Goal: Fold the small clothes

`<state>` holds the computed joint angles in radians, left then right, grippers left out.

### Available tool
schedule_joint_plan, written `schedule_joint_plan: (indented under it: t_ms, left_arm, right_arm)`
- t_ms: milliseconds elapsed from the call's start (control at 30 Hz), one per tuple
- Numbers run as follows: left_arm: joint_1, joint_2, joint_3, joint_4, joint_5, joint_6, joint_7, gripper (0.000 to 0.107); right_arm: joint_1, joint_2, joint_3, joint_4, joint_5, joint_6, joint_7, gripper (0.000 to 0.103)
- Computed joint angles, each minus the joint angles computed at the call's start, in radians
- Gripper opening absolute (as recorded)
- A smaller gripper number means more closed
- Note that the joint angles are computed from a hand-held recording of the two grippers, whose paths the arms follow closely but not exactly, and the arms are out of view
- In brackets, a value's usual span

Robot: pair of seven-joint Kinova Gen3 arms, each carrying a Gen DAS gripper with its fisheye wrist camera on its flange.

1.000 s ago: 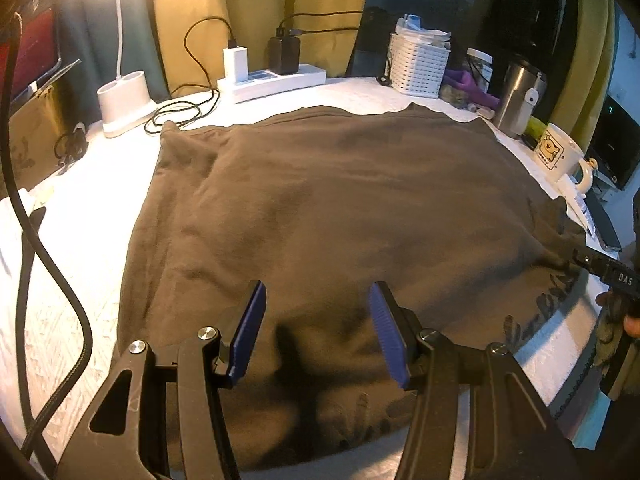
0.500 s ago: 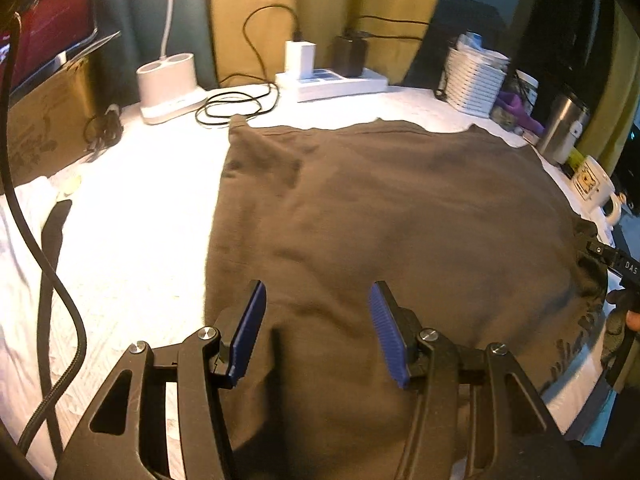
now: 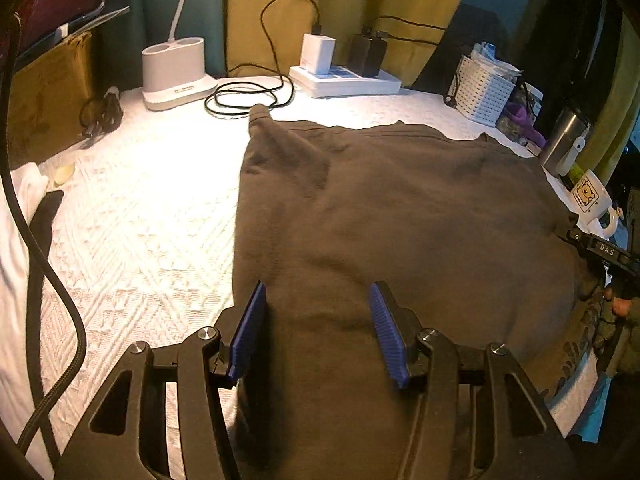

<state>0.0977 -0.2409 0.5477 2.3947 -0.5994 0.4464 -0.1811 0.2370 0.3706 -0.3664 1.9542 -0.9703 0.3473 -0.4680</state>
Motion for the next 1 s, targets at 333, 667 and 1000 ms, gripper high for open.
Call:
schedule_joint_plan:
  t_ms: [333, 667, 1000]
  left_arm:
    - [-0.022, -0.090, -0.086, 0.059, 0.099, -0.054, -0.166, 0.054]
    - [-0.052, -0.214, -0.140, 0.112, 0.228, -0.038, -0.332, 0.054]
    - [-0.036, -0.347, -0.236, 0.165, 0.351, -0.004, -0.494, 0.054]
  right_arm:
    - [-0.123, -0.118, 0.007, 0.024, 0.178, -0.096, -0.148, 0.024]
    - [-0.295, -0.193, 0.022, 0.009, 0.261, -0.086, -0.216, 0.024]
    - [-0.518, -0.183, 0.036, -0.009, 0.430, -0.074, -0.382, 0.024]
